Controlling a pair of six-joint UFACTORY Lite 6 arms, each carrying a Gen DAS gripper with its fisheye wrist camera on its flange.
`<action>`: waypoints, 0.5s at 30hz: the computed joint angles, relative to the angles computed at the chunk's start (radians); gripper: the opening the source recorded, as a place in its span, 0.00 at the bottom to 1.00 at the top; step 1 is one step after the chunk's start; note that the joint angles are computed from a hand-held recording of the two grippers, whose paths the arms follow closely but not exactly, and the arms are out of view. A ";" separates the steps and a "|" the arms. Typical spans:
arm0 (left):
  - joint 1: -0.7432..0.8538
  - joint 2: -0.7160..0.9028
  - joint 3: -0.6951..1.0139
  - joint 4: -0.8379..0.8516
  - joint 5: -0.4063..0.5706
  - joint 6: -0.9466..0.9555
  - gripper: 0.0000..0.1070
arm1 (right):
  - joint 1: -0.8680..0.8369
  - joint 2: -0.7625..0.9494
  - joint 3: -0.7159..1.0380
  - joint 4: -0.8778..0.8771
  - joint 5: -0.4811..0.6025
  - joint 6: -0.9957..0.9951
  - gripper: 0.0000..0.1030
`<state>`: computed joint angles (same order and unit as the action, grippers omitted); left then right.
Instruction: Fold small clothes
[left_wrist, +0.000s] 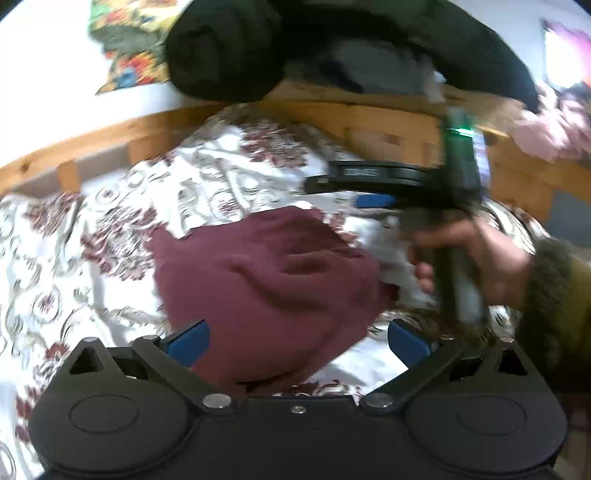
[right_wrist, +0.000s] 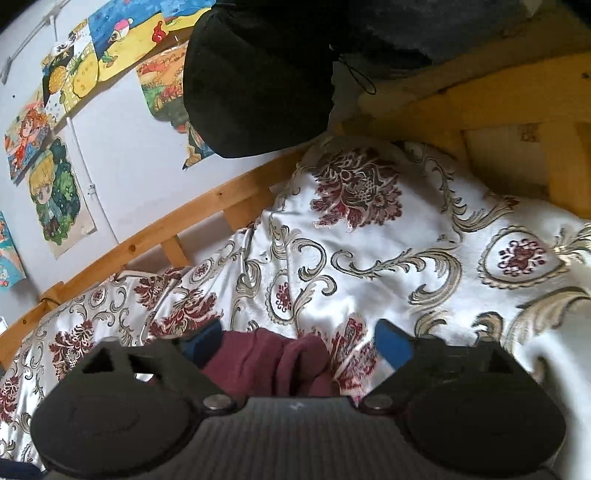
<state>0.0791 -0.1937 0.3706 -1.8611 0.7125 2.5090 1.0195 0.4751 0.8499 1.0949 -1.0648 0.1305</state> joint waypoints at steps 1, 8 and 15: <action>0.002 0.015 0.016 -0.010 -0.008 -0.024 0.96 | 0.014 -0.010 0.009 0.031 0.018 -0.040 1.00; 0.075 0.203 0.187 -0.017 -0.041 -0.313 0.96 | 0.144 -0.037 0.144 0.348 0.213 -0.464 1.00; 0.086 0.365 0.329 0.065 -0.144 -0.525 0.96 | 0.215 0.060 0.335 0.812 0.164 -1.035 1.00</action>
<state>0.1648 0.1715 0.6995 -1.7958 0.5686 1.9841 1.2349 0.5353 1.1844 1.9069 -0.9003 -0.9049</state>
